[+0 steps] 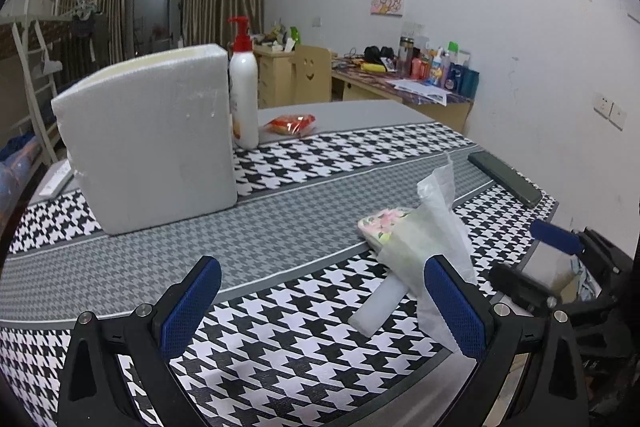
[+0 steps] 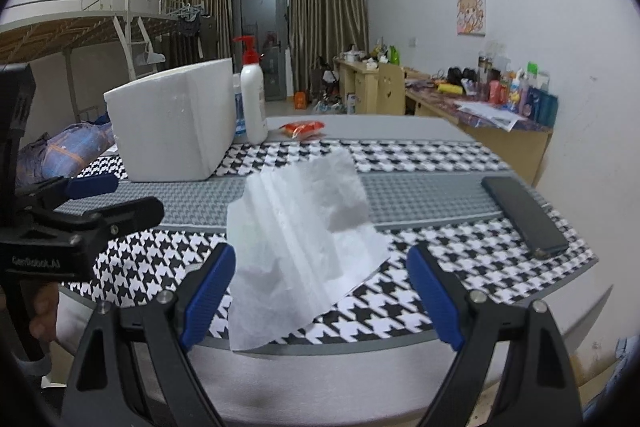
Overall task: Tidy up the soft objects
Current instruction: 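Reach the right tool to the white tissue while the left tool reaches the white foam tube, then close the right tool on the tissue and lift while the left tool grasps the foam tube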
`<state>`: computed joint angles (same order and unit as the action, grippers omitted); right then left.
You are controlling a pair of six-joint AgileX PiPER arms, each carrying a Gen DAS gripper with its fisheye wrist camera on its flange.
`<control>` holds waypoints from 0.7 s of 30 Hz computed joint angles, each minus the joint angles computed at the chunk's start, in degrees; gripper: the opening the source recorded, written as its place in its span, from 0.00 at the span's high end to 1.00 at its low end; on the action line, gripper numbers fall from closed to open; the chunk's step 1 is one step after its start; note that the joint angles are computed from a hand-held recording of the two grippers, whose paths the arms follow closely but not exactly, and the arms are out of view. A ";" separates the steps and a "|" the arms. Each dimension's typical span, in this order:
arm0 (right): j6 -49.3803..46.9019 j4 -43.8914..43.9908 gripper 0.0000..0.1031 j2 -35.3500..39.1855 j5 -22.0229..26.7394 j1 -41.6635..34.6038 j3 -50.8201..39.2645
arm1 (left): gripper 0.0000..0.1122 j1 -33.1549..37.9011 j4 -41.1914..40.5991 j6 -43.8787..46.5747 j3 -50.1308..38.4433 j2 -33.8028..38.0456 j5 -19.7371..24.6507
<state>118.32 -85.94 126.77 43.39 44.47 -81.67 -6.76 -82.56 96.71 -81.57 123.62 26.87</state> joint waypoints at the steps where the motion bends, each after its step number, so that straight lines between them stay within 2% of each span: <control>1: -0.76 0.48 0.12 0.34 -0.84 -0.27 -0.41 | 0.09 0.08 1.05 -1.20 -0.38 0.24 0.00; 4: -2.83 1.62 0.12 1.51 -1.77 -0.44 -1.76 | 0.09 0.08 3.15 -3.66 -1.30 0.80 0.07; 7: -2.02 0.19 0.12 1.47 -5.22 -1.13 -1.22 | 0.09 -0.27 4.08 -4.50 -1.53 0.91 -0.25; 16: -1.70 0.90 0.13 1.66 -11.25 -3.95 -0.65 | 0.09 -1.13 6.47 -6.79 -3.08 1.90 -0.44; 18: -2.36 1.57 0.23 1.61 -12.12 -4.53 -0.52 | 0.09 -1.43 7.63 -7.94 -3.64 2.30 -0.61; 21: -2.36 2.13 0.45 1.29 -15.49 -6.11 0.36 | 0.09 -1.88 8.81 -9.27 -4.47 2.84 -0.84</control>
<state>115.96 -83.80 128.06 27.90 38.36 -81.31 -8.64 -73.76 87.44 -86.04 126.46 26.03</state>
